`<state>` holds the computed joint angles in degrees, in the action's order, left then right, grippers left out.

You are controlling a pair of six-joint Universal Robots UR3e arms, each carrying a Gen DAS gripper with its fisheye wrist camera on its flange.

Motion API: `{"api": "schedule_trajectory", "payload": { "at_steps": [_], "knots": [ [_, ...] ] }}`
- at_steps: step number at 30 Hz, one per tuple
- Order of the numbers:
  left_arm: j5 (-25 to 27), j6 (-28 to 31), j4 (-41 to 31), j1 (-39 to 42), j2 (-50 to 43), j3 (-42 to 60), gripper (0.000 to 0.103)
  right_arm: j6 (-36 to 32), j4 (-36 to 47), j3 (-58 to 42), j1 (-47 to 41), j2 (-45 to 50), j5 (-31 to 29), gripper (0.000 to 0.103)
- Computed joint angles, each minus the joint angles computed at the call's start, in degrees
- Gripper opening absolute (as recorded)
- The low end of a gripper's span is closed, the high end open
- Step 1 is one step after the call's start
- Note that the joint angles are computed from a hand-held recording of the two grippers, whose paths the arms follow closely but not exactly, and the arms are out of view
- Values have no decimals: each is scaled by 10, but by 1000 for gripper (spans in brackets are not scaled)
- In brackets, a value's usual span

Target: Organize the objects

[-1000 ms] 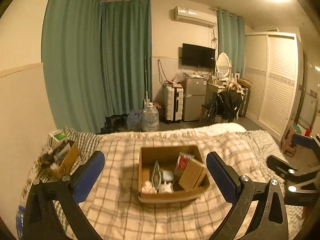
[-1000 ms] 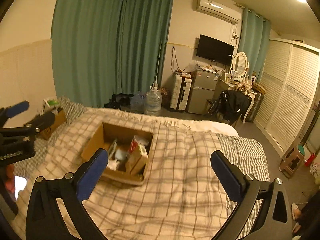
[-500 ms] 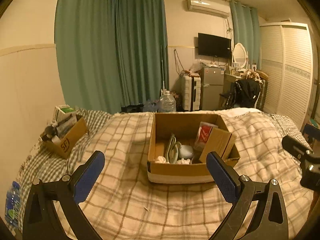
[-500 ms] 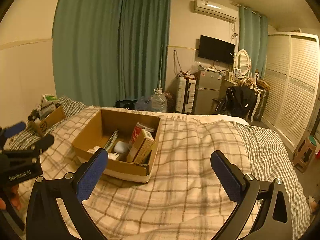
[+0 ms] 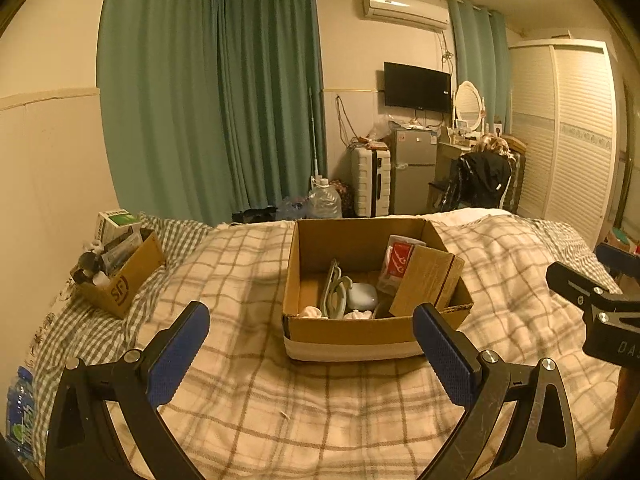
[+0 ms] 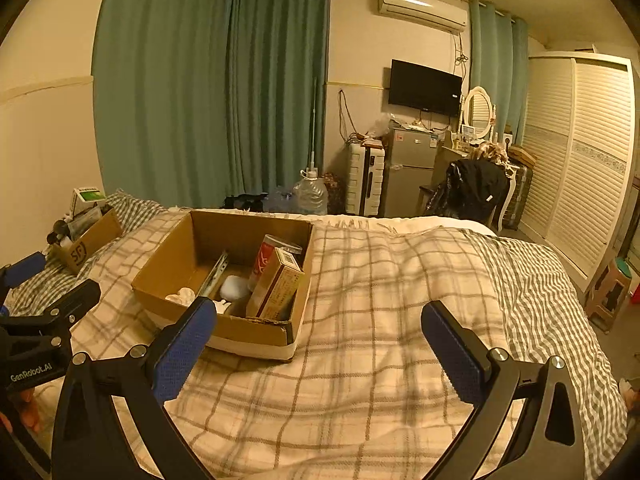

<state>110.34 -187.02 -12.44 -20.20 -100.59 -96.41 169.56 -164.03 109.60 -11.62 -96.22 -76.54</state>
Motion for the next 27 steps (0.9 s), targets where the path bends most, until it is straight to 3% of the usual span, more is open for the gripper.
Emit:
{"api": "schedule_trajectory", "payload": {
  "at_steps": [27],
  "knots": [
    [0, -11, -25, -1, 6, 1, 103, 1, -15, 5, 6, 2, -5, 103]
  ]
}}
